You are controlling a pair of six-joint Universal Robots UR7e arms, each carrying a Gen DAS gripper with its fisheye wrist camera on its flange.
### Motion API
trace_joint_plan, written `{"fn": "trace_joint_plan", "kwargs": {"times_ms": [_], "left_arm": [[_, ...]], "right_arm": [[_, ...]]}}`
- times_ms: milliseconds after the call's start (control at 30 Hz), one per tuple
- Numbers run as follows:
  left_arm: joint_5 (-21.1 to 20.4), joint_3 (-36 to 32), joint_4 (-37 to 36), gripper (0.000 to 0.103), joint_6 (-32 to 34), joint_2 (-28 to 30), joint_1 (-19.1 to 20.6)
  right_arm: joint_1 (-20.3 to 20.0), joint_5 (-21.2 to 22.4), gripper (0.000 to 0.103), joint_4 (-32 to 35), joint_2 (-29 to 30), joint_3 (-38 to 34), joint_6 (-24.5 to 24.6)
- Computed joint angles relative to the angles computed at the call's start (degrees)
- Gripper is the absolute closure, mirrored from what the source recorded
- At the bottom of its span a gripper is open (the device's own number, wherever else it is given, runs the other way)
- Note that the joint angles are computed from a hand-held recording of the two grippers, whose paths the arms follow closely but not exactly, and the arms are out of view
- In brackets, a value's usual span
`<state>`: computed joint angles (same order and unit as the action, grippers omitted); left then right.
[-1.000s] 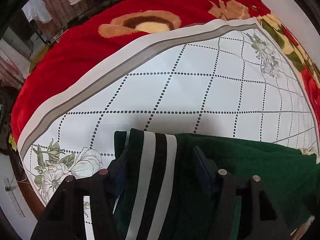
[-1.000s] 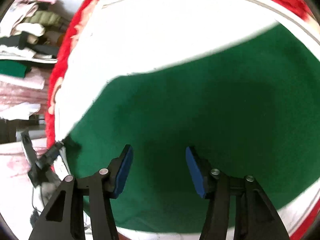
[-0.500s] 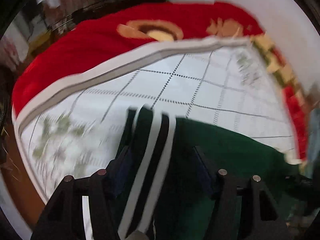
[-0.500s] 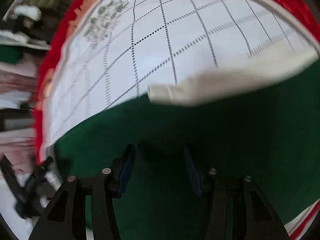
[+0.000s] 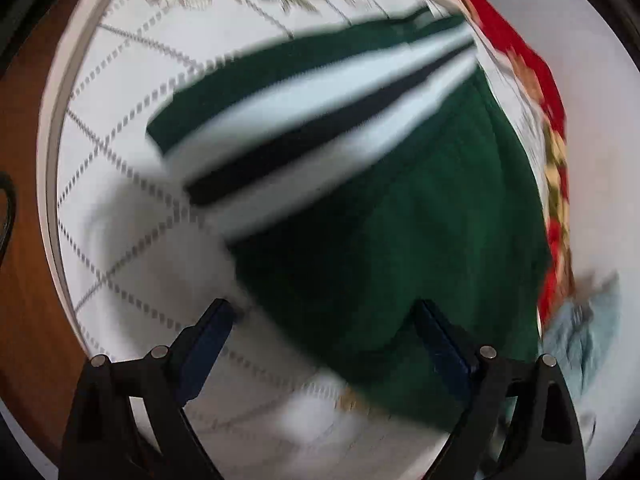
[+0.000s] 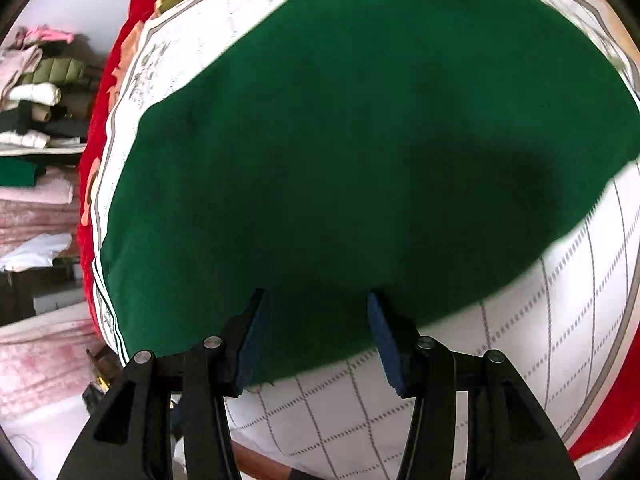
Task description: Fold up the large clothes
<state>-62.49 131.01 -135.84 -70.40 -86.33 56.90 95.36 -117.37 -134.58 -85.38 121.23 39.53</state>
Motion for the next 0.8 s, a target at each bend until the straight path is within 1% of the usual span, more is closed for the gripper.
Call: {"fn": "trace_joint_plan", "kwargs": {"times_ms": [100,133,167,200,233,267,300,400,500,533,600,667,700,733,767,800], "left_arm": [[7.33,-1.66,-1.92,0.010,-1.47,1.99,-0.62],[9.65,-2.07,-3.27,0.017,-1.58,2.73,-0.69],[11.12,-2.83,-3.10,0.040,-2.21,3.28,-0.43],[12.58,-3.53,-3.77,0.054,-1.78,3.90,-0.12],[13.58,-4.20,-5.59,0.074,0.96,4.75,0.17],[14.01,-4.83,-7.44,0.078,4.40,5.41,0.41],[14.61,-6.08,-8.86,0.079,8.18,6.17,0.61],[14.91,-8.19,-12.81,0.081,15.75,6.09,1.39],[16.99,-8.88,-12.35,0.081,19.85,4.08,1.70],[16.59,-8.41,-13.35,0.081,21.67,2.97,2.55],[13.60,-7.62,-15.38,0.079,23.62,1.70,5.24],[8.14,-5.50,-18.84,0.068,23.90,0.86,8.10],[3.74,-5.08,-23.06,0.064,25.02,2.41,10.64],[1.21,-4.42,-25.88,0.052,25.86,3.09,11.97],[-0.73,-3.75,-27.70,0.046,26.29,3.27,12.94],[-1.72,-3.31,-31.85,0.042,27.00,4.75,13.35]], "right_arm": [[0.03,-0.40,0.050,0.87,-0.82,0.42,0.87],[0.34,-0.66,0.050,1.53,-0.63,0.03,1.12],[0.57,-0.67,0.050,1.66,-0.16,-0.37,0.76],[0.75,-0.83,0.050,1.57,1.13,-1.21,0.30],[1.01,-0.96,0.050,1.85,1.63,-1.76,-0.02],[1.36,-0.77,0.050,1.71,2.02,-1.93,-0.19],[1.69,-0.66,0.050,1.95,2.92,-2.72,-0.69],[2.86,-1.20,0.050,2.90,5.15,-5.15,-1.76],[3.68,-1.83,0.050,4.17,7.09,-7.73,-2.96],[3.58,-1.75,0.050,4.37,8.18,-8.94,-3.90],[3.17,-1.48,0.050,4.37,9.75,-10.45,-5.32],[1.98,-1.25,0.050,5.72,12.54,-12.83,-6.96],[1.20,-1.34,0.050,6.40,13.90,-13.57,-7.36],[-0.06,-0.85,0.050,6.30,15.15,-13.88,-7.14],[-0.92,0.08,0.047,4.92,15.35,-13.34,-6.84],[-1.26,0.49,0.046,4.10,15.61,-13.36,-6.81]]}}
